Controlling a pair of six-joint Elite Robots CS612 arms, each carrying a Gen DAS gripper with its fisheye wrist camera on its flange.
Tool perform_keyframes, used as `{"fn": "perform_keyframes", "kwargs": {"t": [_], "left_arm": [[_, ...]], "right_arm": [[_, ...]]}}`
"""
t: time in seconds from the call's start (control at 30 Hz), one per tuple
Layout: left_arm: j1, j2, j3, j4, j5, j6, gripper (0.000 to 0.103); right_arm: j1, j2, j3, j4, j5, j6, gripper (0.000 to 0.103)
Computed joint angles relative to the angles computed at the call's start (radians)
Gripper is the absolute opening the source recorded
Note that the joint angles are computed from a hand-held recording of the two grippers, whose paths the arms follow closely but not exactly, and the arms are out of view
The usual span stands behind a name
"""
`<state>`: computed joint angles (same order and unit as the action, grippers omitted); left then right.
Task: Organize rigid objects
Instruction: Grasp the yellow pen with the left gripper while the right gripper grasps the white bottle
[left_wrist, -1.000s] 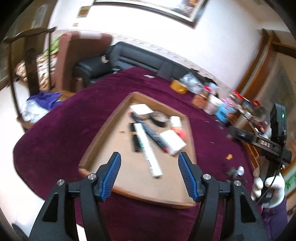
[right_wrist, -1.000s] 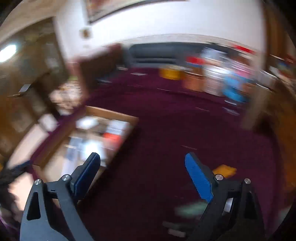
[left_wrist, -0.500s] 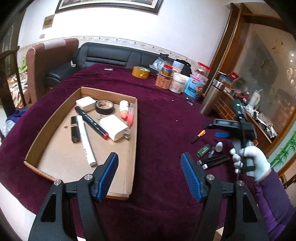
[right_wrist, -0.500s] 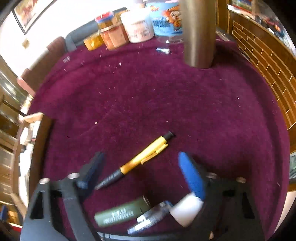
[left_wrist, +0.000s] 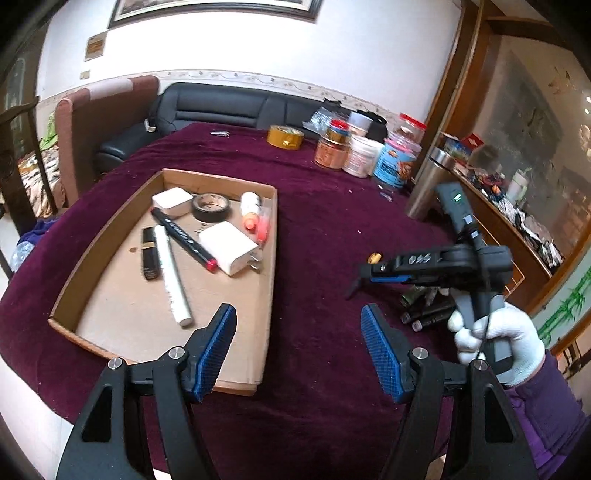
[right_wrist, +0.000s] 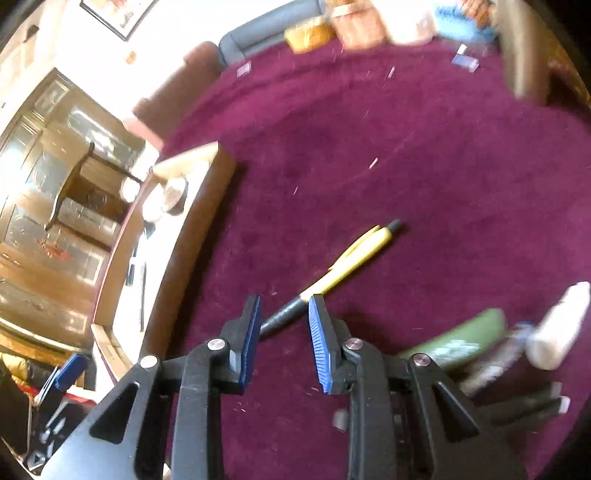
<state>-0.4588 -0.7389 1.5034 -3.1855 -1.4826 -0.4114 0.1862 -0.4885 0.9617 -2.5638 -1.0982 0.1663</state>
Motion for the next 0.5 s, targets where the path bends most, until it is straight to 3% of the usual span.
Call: {"fn": "perform_keyframes", "kwargs": {"t": [0.07, 0.13, 0.17, 0.3, 0.5], "left_arm": [[-0.005, 0.007, -0.017, 0.027, -0.014, 0.022, 0.064], [-0.014, 0.02, -0.046, 0.058, -0.015, 0.057, 0.064], [-0.02, 0.032, -0.069, 0.077, -0.01, 0.089, 0.064], [-0.045, 0.093, -0.185, 0.169, 0.022, 0.206, 0.064], [-0.066, 0.243, -0.47, 0.418, 0.105, 0.353, 0.064]], "right_arm": [[-0.011, -0.038, 0.076, -0.121, -0.051, 0.012, 0.029], [-0.028, -0.063, 0.137, -0.23, -0.095, 0.046, 0.045], [-0.037, -0.072, 0.164, -0.284, -0.114, 0.069, 0.047], [-0.072, -0.085, 0.219, -0.389, -0.166, 0.154, 0.047], [-0.113, -0.1, 0.283, -0.435, -0.133, 0.236, 0.047]]}}
